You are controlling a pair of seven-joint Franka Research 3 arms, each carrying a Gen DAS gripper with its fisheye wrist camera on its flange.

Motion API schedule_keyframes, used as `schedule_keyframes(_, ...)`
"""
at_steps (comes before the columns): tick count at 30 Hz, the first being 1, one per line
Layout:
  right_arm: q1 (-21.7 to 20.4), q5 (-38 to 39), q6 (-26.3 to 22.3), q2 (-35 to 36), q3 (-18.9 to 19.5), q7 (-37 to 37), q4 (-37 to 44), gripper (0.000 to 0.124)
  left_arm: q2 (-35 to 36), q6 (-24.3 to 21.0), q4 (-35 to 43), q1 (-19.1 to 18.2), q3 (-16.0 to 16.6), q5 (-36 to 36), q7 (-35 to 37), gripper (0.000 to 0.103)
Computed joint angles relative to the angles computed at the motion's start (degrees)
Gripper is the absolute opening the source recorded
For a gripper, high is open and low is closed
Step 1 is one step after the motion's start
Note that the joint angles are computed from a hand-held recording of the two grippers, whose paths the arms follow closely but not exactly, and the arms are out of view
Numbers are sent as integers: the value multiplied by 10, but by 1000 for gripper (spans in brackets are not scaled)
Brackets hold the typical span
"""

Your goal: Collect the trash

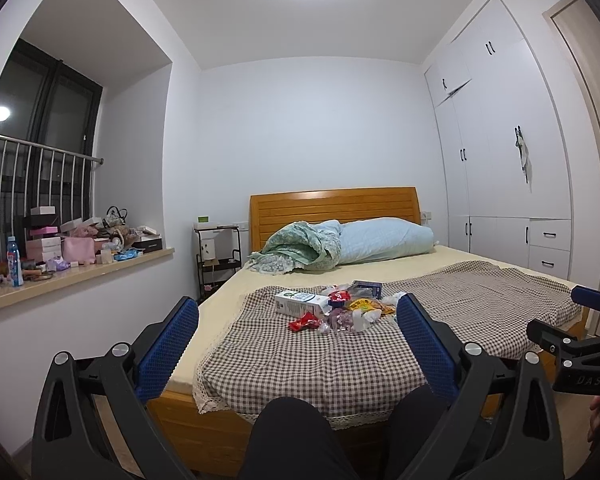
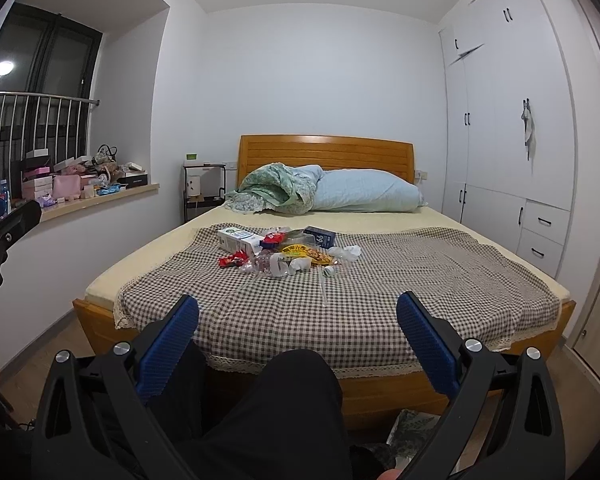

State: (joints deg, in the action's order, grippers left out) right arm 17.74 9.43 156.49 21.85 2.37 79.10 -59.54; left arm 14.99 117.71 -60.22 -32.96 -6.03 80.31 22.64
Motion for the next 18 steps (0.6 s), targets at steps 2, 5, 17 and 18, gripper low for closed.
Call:
schedule_keyframes(2,-1,2,0,0,1,-1,0,95,0,0,0,0,0,-1,0,96)
schedule_keyframes(5,2,-5,13,-5,-3,2,-12,95,3,-2,6,-2,0,1,3,96)
schedule_keyframes(17,3,-7,3,3,-4,-1,3,95,8,-8,10,-9,5,6,-2,96)
schedule_keyframes(18,2,-7,0,4,-3,-1,4,95,8,-8,10,-10,6,7,-4,96)
